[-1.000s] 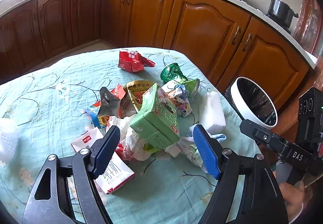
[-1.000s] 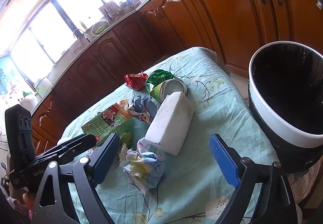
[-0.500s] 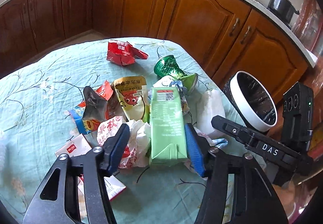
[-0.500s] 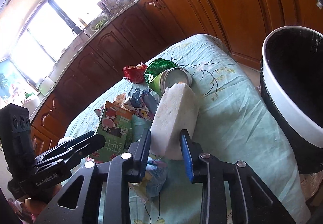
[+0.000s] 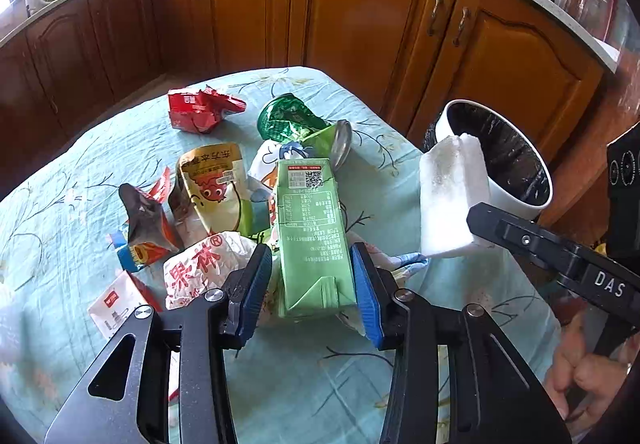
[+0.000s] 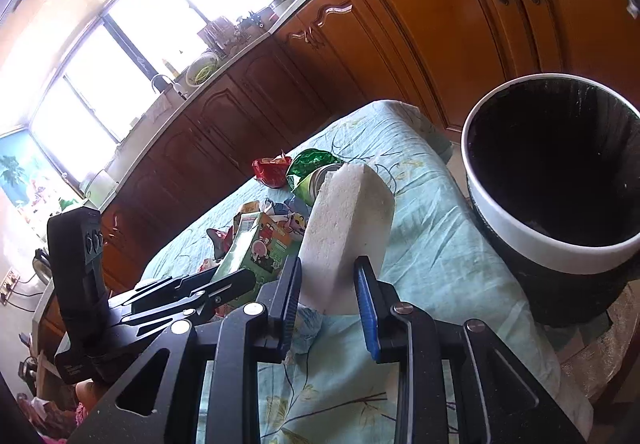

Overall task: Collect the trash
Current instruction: 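Carry the carton and foam block over the bin and release both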

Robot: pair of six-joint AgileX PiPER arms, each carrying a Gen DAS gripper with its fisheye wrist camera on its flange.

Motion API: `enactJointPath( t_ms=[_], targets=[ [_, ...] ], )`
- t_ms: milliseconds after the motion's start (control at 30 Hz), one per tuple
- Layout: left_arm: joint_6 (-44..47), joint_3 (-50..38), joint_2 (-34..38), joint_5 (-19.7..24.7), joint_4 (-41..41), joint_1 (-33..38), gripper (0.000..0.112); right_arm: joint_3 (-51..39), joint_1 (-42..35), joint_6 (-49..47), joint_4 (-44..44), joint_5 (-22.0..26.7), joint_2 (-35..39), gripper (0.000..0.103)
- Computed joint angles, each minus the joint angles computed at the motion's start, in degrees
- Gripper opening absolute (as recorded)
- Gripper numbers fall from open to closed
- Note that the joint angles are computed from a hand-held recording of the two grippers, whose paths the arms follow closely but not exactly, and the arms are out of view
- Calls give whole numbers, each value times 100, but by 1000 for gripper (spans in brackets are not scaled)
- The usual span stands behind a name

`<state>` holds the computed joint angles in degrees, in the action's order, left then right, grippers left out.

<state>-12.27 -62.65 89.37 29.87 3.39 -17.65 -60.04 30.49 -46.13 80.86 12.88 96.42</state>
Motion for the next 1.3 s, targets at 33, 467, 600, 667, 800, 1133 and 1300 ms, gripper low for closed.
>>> enactJointPath(
  t_ms=[33,467,600,667,800,1133,1300],
  targets=[
    [-78,-2,-5,4,70,-57,33,93,-38,-172,168,-3,-79,28],
    [628,197,-649,-321,-1118,-279,32,1035,-842,-1601,1531,201,-831,28],
    [716,76,-593,-402,-1349,-503,32,1209,-1165,-1561,1443,241,-1030,28],
    [639,-56,-471,-417,-1293,-644,32,1253,-1299,-1520,1393,249,-1086,28],
    [471,-387,-127,-415,-1154,-904,32,1316,-1556,-1459,1254,276,-1146,28],
    [397,-1359,792,-251,-1162,-1272,32,1155,-2143,-1005,476,468,-1028,28],
    [361,-1924,1166,-97,-1098,-1413,32,945,-2246,-380,-272,445,-933,28]
  ],
)
